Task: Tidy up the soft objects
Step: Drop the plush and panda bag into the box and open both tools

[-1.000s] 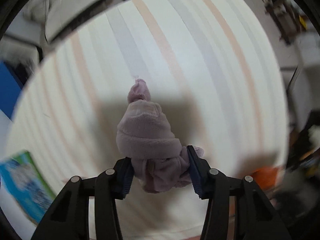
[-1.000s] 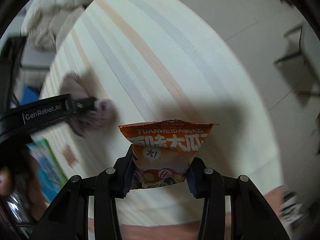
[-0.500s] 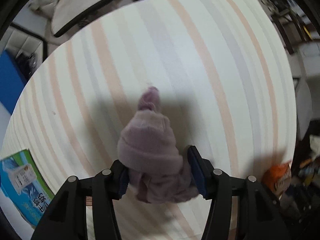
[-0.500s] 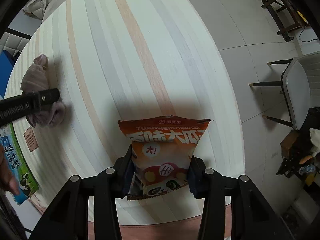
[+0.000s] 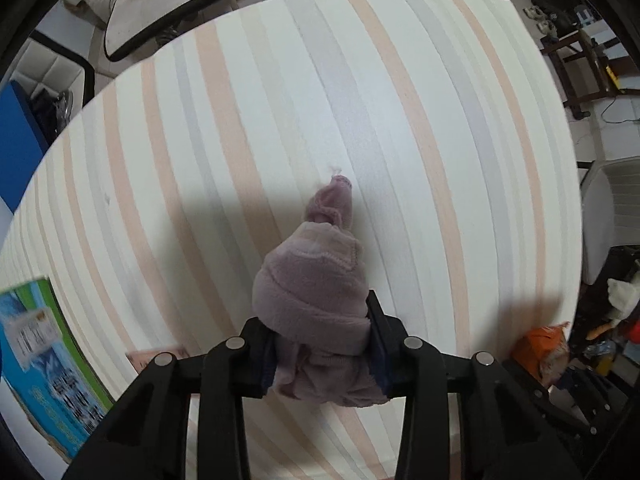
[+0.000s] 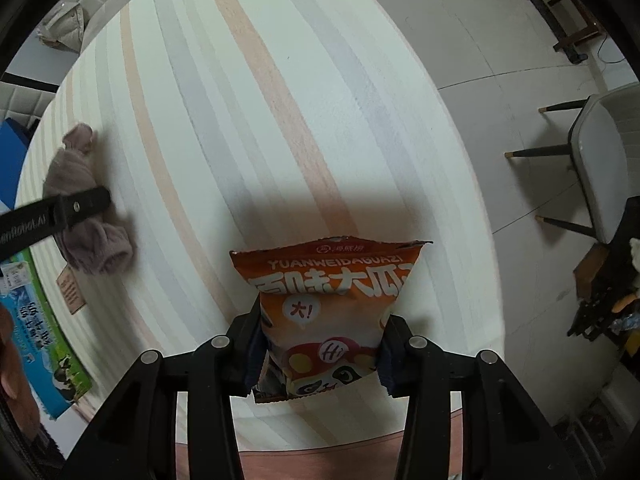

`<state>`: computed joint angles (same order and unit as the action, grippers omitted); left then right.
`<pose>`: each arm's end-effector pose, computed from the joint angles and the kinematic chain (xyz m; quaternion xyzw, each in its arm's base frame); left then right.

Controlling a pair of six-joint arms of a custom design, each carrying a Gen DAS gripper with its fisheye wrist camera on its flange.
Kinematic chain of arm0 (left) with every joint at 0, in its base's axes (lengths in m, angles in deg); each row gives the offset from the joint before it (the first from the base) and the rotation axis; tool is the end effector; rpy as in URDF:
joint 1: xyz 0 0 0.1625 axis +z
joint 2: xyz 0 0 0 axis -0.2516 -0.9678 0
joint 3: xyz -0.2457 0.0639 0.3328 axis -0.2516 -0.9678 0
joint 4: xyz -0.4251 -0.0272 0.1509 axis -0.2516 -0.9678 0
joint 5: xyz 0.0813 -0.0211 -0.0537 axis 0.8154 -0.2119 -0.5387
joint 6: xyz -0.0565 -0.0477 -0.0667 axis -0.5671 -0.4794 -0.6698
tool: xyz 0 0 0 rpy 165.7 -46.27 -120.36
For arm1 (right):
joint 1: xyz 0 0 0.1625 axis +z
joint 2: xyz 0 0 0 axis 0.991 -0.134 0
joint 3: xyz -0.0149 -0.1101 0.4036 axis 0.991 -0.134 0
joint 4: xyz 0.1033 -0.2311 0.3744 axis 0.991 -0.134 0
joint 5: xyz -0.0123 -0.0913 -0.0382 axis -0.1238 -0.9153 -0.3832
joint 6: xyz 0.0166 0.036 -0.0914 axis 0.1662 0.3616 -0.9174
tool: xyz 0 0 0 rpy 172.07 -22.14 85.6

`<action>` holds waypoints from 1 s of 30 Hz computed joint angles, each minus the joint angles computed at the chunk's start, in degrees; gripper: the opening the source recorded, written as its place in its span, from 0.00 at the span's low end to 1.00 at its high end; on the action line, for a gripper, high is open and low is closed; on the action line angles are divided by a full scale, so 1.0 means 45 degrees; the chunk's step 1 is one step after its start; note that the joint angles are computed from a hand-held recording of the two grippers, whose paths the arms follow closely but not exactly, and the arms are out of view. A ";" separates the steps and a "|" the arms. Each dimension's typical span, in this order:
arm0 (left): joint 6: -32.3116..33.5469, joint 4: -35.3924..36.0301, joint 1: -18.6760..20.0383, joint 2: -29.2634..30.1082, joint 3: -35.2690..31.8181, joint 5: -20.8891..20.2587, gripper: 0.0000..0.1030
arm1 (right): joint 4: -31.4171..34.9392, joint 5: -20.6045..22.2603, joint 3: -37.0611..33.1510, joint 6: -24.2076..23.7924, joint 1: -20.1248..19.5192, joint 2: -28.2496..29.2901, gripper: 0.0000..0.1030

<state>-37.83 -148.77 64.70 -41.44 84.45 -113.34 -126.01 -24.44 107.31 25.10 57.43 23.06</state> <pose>-0.1075 -0.4126 0.2833 0.3596 0.8346 0.2288 0.3491 0.4116 -0.2137 -0.0458 -0.4663 -0.8410 0.1118 0.2507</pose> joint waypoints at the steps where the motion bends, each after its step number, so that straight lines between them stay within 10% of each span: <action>1: 0.0085 0.0000 0.0005 -0.0216 0.0042 0.0021 0.33 | -0.0341 -0.0071 0.0065 0.0063 0.0094 0.0007 0.42; 15: 0.2199 0.2991 0.1075 -0.3302 -0.4756 -0.0195 0.33 | 0.1115 -0.1469 -0.5770 -0.1973 0.2138 0.2979 0.41; 30: 0.5396 0.2433 0.5212 -0.0521 -1.0648 0.1310 0.33 | 0.6901 -0.1850 -2.0102 -0.5572 0.2140 1.1161 0.41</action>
